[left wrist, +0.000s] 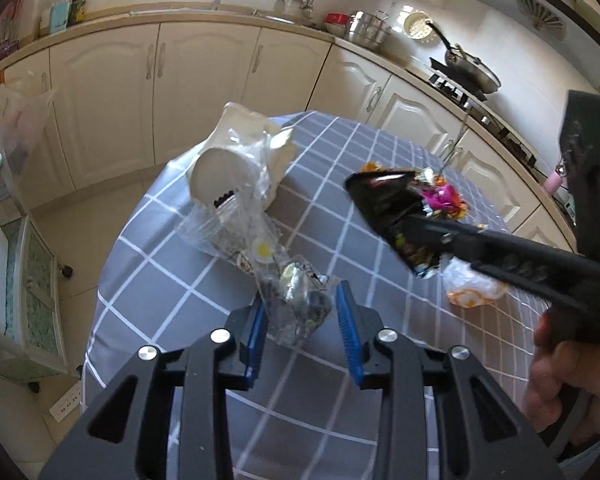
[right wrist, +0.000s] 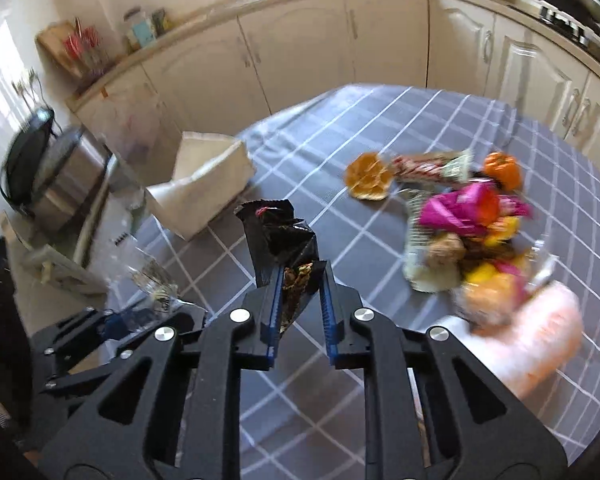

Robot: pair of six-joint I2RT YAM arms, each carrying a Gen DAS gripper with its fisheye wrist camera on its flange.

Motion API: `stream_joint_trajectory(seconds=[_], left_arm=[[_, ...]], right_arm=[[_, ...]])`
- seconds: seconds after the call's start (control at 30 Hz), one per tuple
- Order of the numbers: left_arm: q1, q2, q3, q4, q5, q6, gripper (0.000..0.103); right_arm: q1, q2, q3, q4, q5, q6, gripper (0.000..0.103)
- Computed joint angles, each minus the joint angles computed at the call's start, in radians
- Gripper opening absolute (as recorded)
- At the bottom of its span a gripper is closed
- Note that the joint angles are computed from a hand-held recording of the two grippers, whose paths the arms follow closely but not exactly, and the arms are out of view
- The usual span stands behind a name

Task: Collect trash
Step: 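Grasp the clear plastic wrapper with the left tool while the right tool grasps the black snack wrapper, then carry both wrappers to the blue bin and open both tools over it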

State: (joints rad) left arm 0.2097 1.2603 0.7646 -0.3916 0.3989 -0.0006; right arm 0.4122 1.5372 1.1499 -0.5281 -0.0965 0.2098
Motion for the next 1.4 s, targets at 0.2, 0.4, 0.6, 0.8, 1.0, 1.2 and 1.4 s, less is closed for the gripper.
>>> stream_joint_trajectory(seconds=[0.2, 0.4, 0.6, 0.8, 1.0, 1.2, 1.4], left_arm=[[-0.079, -0.093, 0.028, -0.050, -0.033, -0.024, 0.032], [-0.268, -0.177, 0.093, -0.094, -0.115, -0.076, 0.032], [-0.579, -0.147, 0.200, -0.088, -0.255, -0.146, 0.032], [-0.927, 0.024, 0.339, -0.031, -0.382, -0.189, 0.032], [-1.159, 0.300, 0.547, -0.014, -0.410, -0.183, 0.032], [-1.310, 0.635, 0.835, -0.096, -0.357, -0.174, 0.032], [-1.379, 0.943, 1.132, -0.241, -0.304, -0.191, 0.032]], right_arm=[[-0.127, -0.222, -0.096, -0.018, -0.078, 0.008, 0.018], [-0.343, -0.456, -0.169, -0.082, -0.189, -0.031, 0.018], [-0.756, -0.598, -0.157, -0.222, -0.407, -0.179, 0.018], [-1.406, -0.520, -0.077, -0.447, -0.709, -0.539, 0.018], [-1.872, -0.240, 0.010, -0.528, -0.775, -0.815, 0.018], [-2.052, 0.043, 0.068, -0.447, -0.687, -0.871, 0.018], [-2.075, 0.269, 0.093, -0.350, -0.603, -0.845, 0.018]])
